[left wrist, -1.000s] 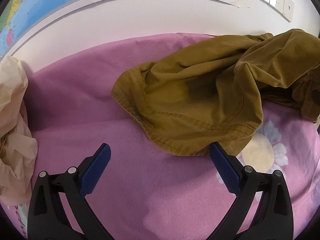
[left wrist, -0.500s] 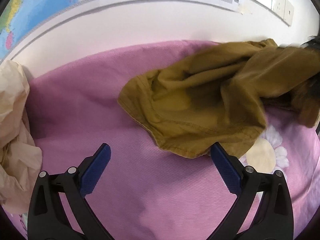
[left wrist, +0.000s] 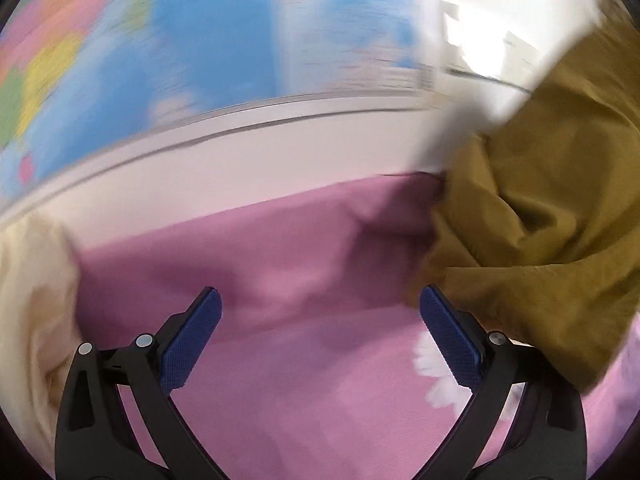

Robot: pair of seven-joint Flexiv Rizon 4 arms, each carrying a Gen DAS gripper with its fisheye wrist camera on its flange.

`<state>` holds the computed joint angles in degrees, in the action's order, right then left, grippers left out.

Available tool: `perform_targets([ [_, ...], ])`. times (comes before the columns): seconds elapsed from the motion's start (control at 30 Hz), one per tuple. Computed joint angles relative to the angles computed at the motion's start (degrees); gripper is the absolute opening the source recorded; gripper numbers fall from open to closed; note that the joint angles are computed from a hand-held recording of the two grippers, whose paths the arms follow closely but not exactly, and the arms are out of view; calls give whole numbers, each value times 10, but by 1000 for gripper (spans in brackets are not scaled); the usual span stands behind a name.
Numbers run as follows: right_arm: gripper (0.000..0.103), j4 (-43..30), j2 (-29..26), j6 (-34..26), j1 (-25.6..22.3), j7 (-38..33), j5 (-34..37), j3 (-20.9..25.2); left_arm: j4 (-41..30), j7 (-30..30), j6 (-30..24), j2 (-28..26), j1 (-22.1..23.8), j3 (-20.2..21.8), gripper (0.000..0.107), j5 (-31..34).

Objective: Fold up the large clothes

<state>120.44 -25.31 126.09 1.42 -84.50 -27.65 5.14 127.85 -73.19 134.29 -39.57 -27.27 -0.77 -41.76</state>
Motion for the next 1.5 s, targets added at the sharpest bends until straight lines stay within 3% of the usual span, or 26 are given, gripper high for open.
perform_targets([
  [0.17, 3, -15, -11, -1, -67, 92, -96, 34, -8, 31, -9, -17, 12, -4, 98, 81],
  [0.3, 3, -20, -11, 11, -77, 130, -129, 30, -53, 88, -52, -44, -28, 16, 98, 34],
  [0.37, 3, -22, -12, 16, -76, 144, -132, 24, -79, 125, -76, -57, -55, 30, 92, 0],
  [0.47, 3, -37, -20, 27, -102, 203, -183, 29, -98, 142, -100, -63, -65, 33, 67, -17],
  [0.5, 3, -44, -22, 32, -112, 227, -205, 30, -100, 133, -104, -62, -53, 23, 51, -5],
  [0.53, 3, -45, -19, 35, -107, 230, -203, 23, -99, 118, -107, -59, -36, 11, 27, 15],
  [0.6, 3, -50, -15, 41, -109, 250, -220, 15, -104, 95, -120, -49, -7, -5, 4, 52],
  [0.77, 3, -46, 16, 62, -103, 260, -225, -3, -91, 7, -70, -17, 67, -41, 4, 179],
  [0.8, 3, -45, 26, 66, -102, 264, -224, -6, -85, -8, -61, -9, 78, -47, 9, 203],
  [0.87, 3, -45, 42, 69, -106, 279, -233, -11, -75, -7, -48, -1, 70, -33, 49, 220],
  [0.9, 3, -45, 49, 67, -107, 288, -239, -14, -65, -4, -24, -3, 58, -22, 75, 221],
  [0.93, 3, -43, 57, 60, -104, 287, -237, -19, -56, -2, 9, -9, 47, -13, 83, 224],
  [0.97, 3, -42, 62, 57, -103, 287, -239, -22, -48, 4, 27, -12, 42, -13, 84, 230],
  [1.07, 3, -35, 74, 59, -108, 292, -252, -26, -54, 63, 11, -26, 16, -8, 86, 234],
  [1.17, 3, -30, 78, 73, -111, 298, -256, -30, -86, 135, 23, -53, -51, 20, 93, 135],
  [1.3, 3, -32, 80, 81, -121, 322, -277, -36, -180, 177, 11, -99, -58, 7, 92, 48],
  [1.37, 3, -28, 83, 84, -121, 318, -273, -42, -197, 179, 13, -103, -46, -3, 57, 38],
  [1.4, 3, -27, 83, 87, -124, 321, -276, -44, -211, 195, -11, -102, -50, -4, 4, 4],
  [1.43, 3, -29, 83, 88, -127, 326, -280, -45, -219, 201, -46, -95, -42, -10, 3, -11],
  [1.5, 3, -31, 83, 89, -130, 335, -282, -48, -214, 153, -42, -81, -8, -34, 3, 29],
])
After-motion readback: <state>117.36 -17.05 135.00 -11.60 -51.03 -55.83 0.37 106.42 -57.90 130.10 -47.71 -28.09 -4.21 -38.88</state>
